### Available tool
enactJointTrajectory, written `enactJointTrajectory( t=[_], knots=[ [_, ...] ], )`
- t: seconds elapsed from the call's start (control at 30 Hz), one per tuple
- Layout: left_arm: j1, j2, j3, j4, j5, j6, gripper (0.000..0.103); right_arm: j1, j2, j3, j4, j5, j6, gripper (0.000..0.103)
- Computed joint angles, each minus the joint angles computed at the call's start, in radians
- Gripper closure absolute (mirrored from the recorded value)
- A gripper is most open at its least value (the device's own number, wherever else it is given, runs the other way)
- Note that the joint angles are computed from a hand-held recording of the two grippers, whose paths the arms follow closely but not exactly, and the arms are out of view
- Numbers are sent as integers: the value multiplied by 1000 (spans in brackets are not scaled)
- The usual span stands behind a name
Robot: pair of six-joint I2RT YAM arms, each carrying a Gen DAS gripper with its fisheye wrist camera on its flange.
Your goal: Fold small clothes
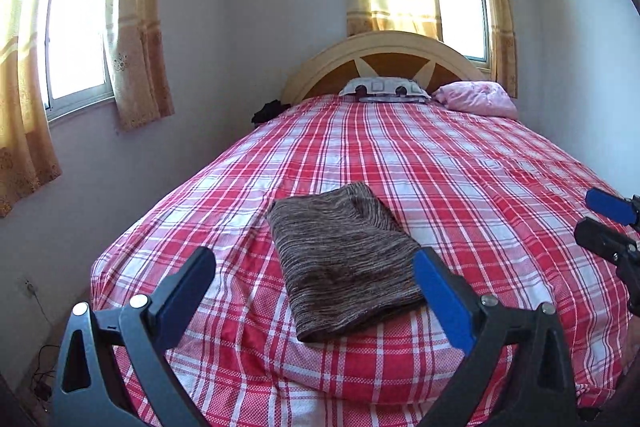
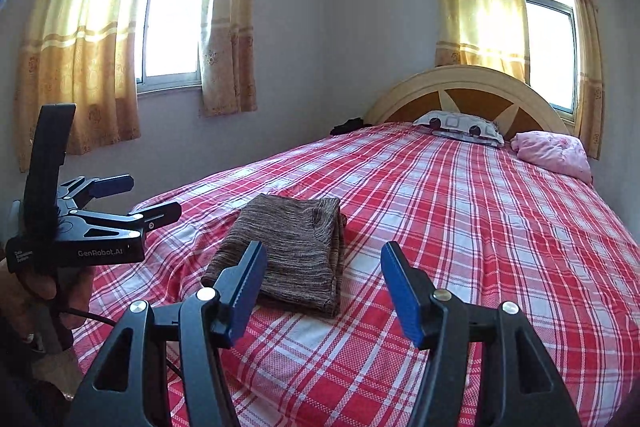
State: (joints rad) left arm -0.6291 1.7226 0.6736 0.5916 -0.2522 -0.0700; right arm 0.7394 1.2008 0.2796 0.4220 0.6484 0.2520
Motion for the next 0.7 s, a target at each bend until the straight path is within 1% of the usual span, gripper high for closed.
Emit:
enactJointTrajectory(
  t=[0.1,0.17,0.3,0.7],
  knots=[
    [-22,-2,-2,-1,-21,2,1,-12,-14,-22,8,-5,15,43],
    [-32,2,-1,0,-27,5,1,-10,-37,-26,-18,3,29,43],
    [-47,4,-6,11,-56,19,1,-2,-54,-32,-19,13,28,43],
    [-32,-8,-7,4,-52,-2,1,-12,-78,-50,-16,12,20,43]
  ],
)
